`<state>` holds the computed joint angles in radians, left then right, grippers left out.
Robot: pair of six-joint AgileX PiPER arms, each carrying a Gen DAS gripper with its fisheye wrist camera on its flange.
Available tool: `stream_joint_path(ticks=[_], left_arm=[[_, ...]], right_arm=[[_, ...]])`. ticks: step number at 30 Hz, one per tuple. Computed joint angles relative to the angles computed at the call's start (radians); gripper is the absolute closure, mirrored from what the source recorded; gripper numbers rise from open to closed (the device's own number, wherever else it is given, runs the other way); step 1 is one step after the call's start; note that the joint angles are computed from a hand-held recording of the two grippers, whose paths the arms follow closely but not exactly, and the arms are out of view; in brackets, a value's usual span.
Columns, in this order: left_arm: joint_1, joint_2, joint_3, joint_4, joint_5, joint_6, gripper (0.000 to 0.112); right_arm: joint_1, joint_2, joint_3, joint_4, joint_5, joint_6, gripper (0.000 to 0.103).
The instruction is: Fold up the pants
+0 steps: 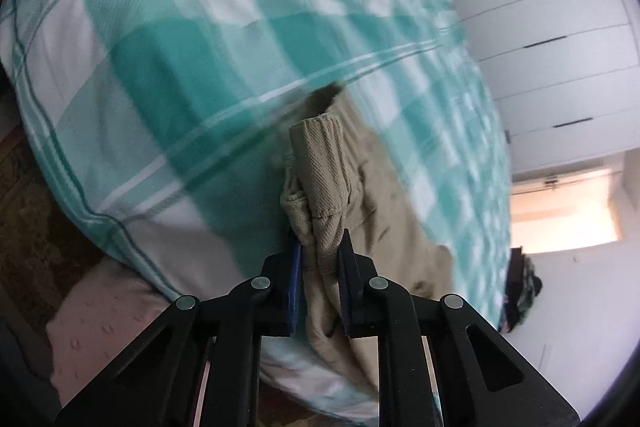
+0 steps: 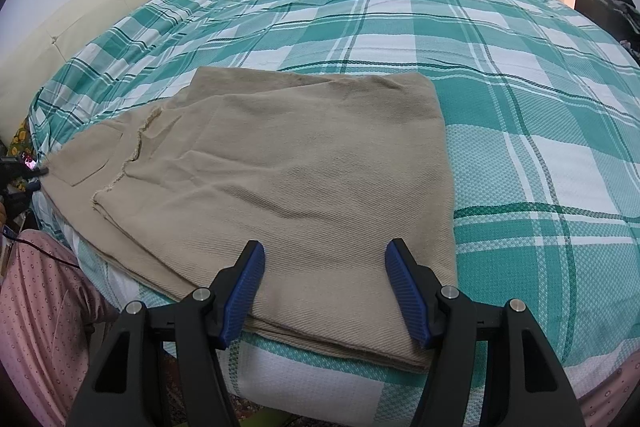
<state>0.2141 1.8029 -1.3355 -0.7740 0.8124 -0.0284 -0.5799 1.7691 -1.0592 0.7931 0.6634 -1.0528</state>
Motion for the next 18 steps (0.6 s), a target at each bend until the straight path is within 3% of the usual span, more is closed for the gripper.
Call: stream_joint_path(ticks=[4,9,13,18], left_arm=[[-0.078,-0.053,-0.093,0.150,0.024,-0.111,0.098],[-0.289,-0.101,-0.305,0.376,0.068,-0.249,0.099],[-0.529,-0.009,-0.573,0.512,0.144,-0.301,0.099],[-0.767,0.206,-0.848,0.542,0.208,-0.298,0.099]], right_arm=[[-0.004,0.002,0.001,0.012,0.003,-0.013,0.040],[-0.007,0.005,0.002,0.020,0.003,-0.019,0.040],[-0.014,-0.022,0.000,0.016,0.019,0.014,0.040],[-0.126,-0.104,0.027,0.177,0.072,-0.070,0.040]])
